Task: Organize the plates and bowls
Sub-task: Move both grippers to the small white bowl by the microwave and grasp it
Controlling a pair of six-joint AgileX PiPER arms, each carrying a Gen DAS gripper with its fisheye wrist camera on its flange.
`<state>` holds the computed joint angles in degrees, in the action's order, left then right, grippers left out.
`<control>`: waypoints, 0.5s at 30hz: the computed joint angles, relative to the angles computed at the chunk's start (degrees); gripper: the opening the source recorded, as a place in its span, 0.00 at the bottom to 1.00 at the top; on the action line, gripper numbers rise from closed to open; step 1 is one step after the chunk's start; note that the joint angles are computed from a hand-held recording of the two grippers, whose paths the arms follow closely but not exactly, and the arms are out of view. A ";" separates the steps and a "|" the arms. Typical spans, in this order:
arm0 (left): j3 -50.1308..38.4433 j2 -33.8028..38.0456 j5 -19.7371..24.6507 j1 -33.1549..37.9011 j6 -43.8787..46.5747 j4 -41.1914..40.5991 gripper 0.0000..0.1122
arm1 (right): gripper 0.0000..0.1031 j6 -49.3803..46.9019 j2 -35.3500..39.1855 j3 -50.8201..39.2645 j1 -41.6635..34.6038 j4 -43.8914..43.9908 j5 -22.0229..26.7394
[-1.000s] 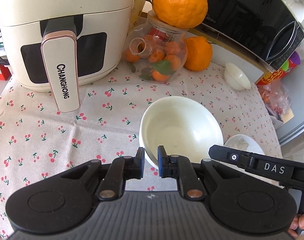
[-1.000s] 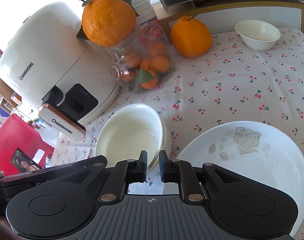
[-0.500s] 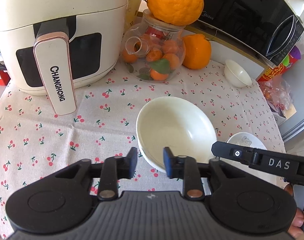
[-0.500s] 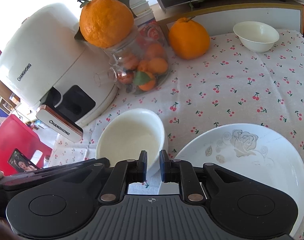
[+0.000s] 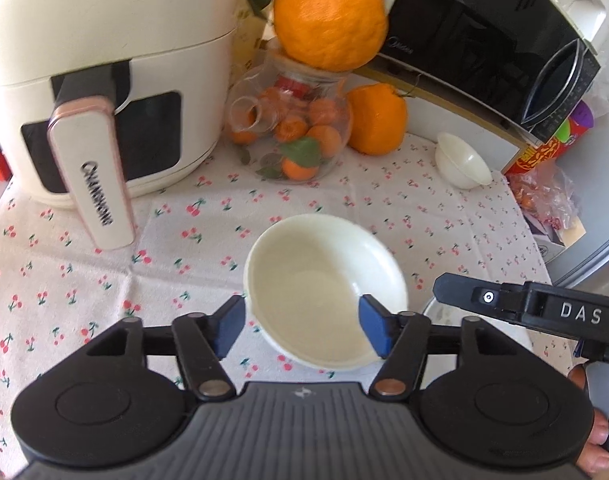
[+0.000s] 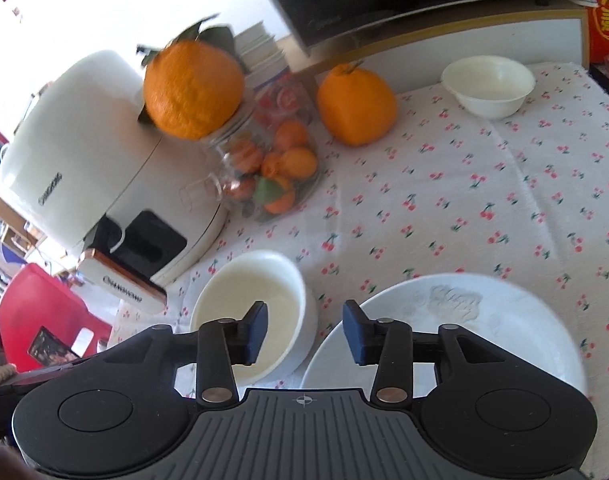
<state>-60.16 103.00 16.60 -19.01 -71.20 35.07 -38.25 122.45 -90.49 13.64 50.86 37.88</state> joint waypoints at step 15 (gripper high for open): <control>-27.00 13.31 12.39 -4.58 15.61 -10.23 0.79 | 0.60 12.55 4.39 -15.72 -7.66 -11.81 2.77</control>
<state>-87.17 116.30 28.99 -23.59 -55.59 24.84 -25.70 126.85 -106.20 5.98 39.05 40.64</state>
